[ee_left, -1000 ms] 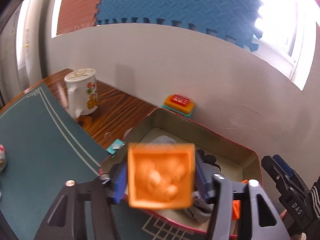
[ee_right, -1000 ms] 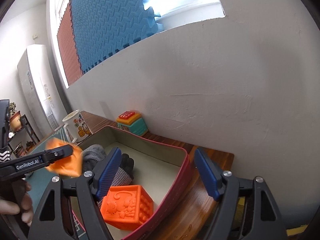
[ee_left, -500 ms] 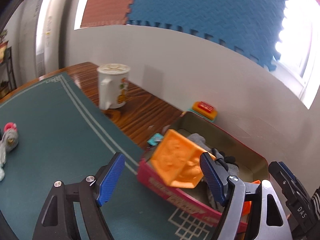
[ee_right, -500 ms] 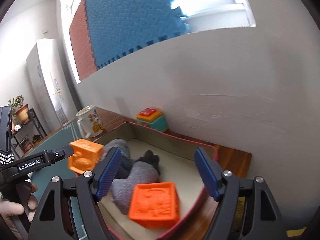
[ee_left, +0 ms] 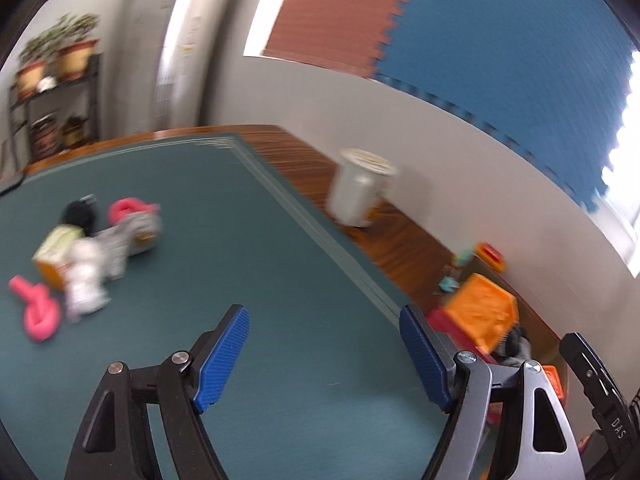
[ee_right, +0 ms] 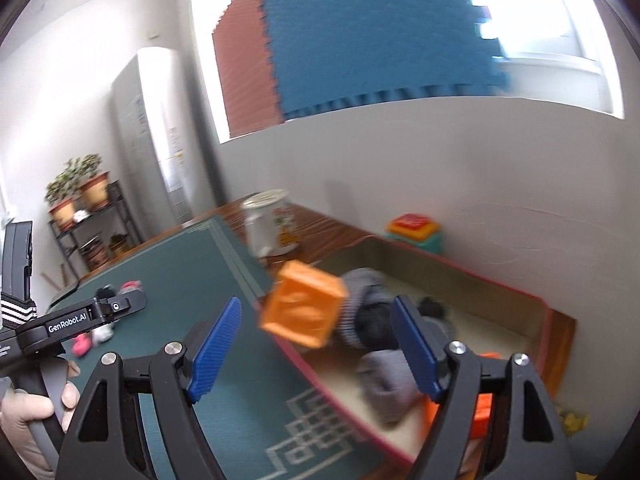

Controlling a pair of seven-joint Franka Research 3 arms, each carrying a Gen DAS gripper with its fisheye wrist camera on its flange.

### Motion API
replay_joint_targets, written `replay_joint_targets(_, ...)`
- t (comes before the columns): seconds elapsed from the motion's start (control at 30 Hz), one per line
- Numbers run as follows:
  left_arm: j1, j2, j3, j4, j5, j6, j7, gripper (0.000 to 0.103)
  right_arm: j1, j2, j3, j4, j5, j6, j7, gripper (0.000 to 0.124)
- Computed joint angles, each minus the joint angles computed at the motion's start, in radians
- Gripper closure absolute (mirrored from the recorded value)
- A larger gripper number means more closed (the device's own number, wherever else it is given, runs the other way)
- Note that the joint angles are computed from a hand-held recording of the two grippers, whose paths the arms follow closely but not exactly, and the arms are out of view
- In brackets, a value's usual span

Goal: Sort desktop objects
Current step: 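Withdraw both grippers from the bin back over the table, then grasp the pink foam knot with the left gripper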

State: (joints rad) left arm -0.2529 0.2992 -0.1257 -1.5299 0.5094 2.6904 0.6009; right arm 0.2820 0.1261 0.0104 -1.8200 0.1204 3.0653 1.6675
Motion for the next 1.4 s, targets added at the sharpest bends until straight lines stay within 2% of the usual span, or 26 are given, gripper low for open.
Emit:
replay_joint_targets(0.1,0.02,-0.097,0.035,-0.132,0.041,0.018,-0.098,0.024,-0.018,0.024,0.069,0.044,0.105,-0.044,-0.112,0.043)
replay_joint_targets(0.2,0.064,-0.186,0.044,-0.247,0.082,0.008,-0.186,0.024,-0.019,0.055,0.11,0.098,0.197,-0.111,-0.202,0.043)
replay_joint_targets(0.33,0.136,-0.285,0.039,-0.368,0.136,-0.035,-0.303,0.024,0.019,0.097,0.109,0.16,0.216,-0.166,-0.23,0.043)
replay_joint_targets(0.4,0.18,-0.328,0.039,-0.427,0.106,-0.041,-0.326,0.024,0.042,0.119,0.103,0.189,0.197,-0.182,-0.231,0.043)
replay_joint_targets(0.57,0.259,-0.371,0.046,-0.524,-0.012,0.046,-0.314,0.024,0.072,0.162,0.103,0.244,0.183,-0.212,-0.239,0.043)
replay_joint_targets(0.63,0.273,-0.363,0.047,-0.527,-0.069,0.062,-0.272,0.024,0.076,0.183,0.11,0.268,0.192,-0.228,-0.248,0.043)
replay_joint_targets(0.73,0.285,-0.335,0.039,-0.496,-0.091,0.05,-0.224,0.024,0.081,0.214,0.114,0.301,0.2,-0.254,-0.253,0.043)
replay_joint_targets(0.9,0.279,-0.247,0.03,-0.406,-0.197,0.019,-0.092,0.024,0.094,0.247,0.109,0.325,0.194,-0.278,-0.258,0.043)
replay_joint_targets(1.03,0.249,-0.185,0.038,-0.326,-0.086,-0.057,-0.124,0.024,0.088,0.265,0.112,0.341,0.206,-0.297,-0.262,0.043)
replay_joint_targets(1.2,0.206,-0.125,0.049,-0.241,0.068,-0.199,-0.159,0.024,0.091,0.277,0.105,0.358,0.201,-0.325,-0.25,0.043)
replay_joint_targets(1.23,0.202,-0.126,0.05,-0.238,0.083,-0.208,-0.164,0.027,0.094,0.277,0.102,0.357,0.196,-0.324,-0.248,0.043)
replay_joint_targets(1.3,0.202,-0.131,0.052,-0.245,0.09,-0.213,-0.171,0.05,0.101,0.28,0.096,0.36,0.181,-0.33,-0.24,0.043)
replay_joint_targets(1.4,0.212,-0.155,0.056,-0.282,0.093,-0.176,-0.201,0.051,0.109,0.286,0.088,0.366,0.157,-0.339,-0.231,0.043)
